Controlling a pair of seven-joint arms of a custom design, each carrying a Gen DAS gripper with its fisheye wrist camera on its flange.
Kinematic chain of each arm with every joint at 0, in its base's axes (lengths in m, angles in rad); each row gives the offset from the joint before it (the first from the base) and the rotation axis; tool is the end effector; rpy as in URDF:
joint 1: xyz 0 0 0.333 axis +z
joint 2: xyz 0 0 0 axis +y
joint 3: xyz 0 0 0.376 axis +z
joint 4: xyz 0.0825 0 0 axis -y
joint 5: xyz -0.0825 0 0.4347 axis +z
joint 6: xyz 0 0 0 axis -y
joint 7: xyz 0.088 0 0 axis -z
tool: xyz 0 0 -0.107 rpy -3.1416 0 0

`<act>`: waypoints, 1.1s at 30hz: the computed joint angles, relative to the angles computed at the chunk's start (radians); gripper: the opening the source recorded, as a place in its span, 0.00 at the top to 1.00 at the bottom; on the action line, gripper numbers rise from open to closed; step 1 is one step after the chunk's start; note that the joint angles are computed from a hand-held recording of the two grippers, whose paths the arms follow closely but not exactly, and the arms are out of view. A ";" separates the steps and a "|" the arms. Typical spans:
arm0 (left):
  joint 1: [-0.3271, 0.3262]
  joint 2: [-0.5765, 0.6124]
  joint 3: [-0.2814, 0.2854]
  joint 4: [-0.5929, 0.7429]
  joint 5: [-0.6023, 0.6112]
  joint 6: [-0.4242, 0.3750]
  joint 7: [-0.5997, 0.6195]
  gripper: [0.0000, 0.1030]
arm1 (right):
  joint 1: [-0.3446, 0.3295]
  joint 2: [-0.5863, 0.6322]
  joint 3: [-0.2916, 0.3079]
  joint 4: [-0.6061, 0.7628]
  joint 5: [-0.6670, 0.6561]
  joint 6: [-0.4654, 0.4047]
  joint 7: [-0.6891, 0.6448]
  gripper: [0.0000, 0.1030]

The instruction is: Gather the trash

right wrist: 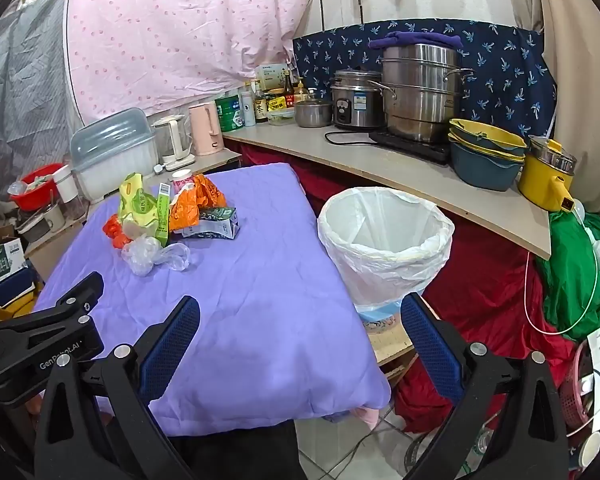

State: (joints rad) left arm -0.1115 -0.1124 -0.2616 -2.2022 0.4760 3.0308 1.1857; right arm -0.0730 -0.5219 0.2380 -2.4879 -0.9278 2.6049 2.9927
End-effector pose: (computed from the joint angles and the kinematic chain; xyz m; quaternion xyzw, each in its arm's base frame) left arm 0.5377 -0.2541 0.5693 -0.4728 0.7525 -0.3443 0.3027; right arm 0.4412 0.1036 0.5586 -0.4250 0.7773 -0.3875 0.2550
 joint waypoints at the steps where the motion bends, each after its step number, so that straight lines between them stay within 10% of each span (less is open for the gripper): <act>1: 0.003 0.000 -0.002 -0.001 0.007 0.006 -0.007 0.07 | 0.000 -0.001 -0.001 -0.001 -0.001 0.004 0.003 0.06; 33: -0.022 0.019 0.020 0.007 -0.052 -0.016 0.053 0.07 | 0.005 0.030 -0.016 0.013 0.008 0.002 0.002 0.06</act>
